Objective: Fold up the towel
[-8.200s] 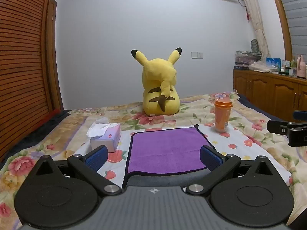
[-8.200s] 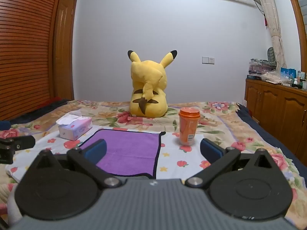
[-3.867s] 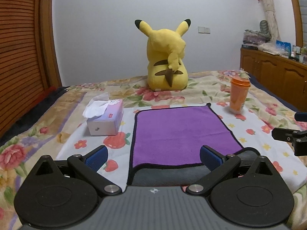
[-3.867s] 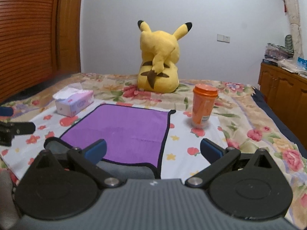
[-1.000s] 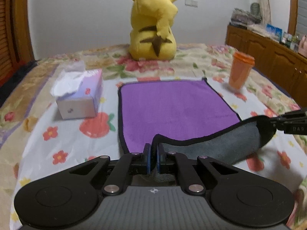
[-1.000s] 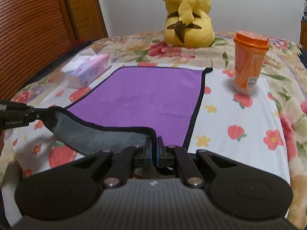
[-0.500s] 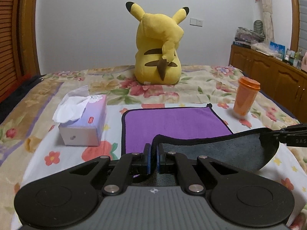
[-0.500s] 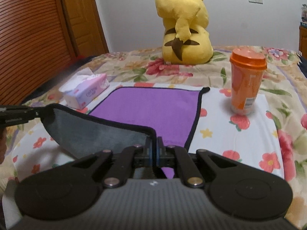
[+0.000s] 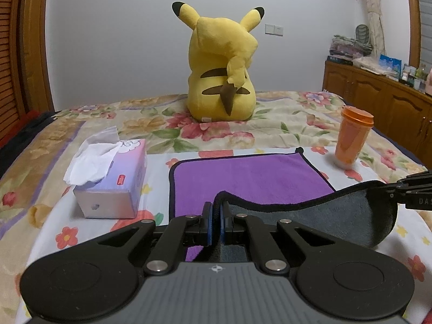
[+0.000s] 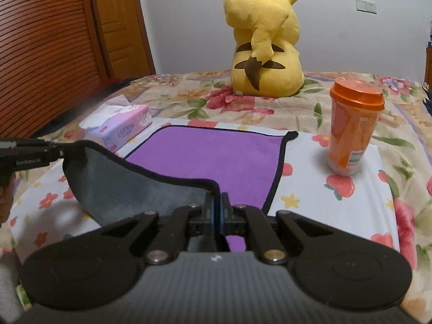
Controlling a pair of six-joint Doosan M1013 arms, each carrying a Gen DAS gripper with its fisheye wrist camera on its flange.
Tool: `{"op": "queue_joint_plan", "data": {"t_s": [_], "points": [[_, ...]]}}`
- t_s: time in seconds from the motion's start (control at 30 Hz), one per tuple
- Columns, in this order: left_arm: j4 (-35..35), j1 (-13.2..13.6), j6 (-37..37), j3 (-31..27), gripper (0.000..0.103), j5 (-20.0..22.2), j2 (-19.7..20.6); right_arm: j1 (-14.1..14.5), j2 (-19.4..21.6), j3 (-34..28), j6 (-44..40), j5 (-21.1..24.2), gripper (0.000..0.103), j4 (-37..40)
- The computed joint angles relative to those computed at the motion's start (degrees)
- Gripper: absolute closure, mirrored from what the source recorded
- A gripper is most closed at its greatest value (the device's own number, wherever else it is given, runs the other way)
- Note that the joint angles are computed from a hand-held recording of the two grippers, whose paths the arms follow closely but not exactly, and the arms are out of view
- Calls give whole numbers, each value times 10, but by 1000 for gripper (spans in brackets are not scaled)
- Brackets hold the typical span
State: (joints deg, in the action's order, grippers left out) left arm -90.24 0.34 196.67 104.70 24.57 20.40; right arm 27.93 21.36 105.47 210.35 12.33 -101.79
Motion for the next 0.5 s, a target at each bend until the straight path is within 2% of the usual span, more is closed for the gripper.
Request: {"op": "queue_joint_plan", "data": {"t_s": [0.5], "points": [[-42,-10,40,-29,95,-17,24,-12,22,-25,-20,21,99,-15]]}}
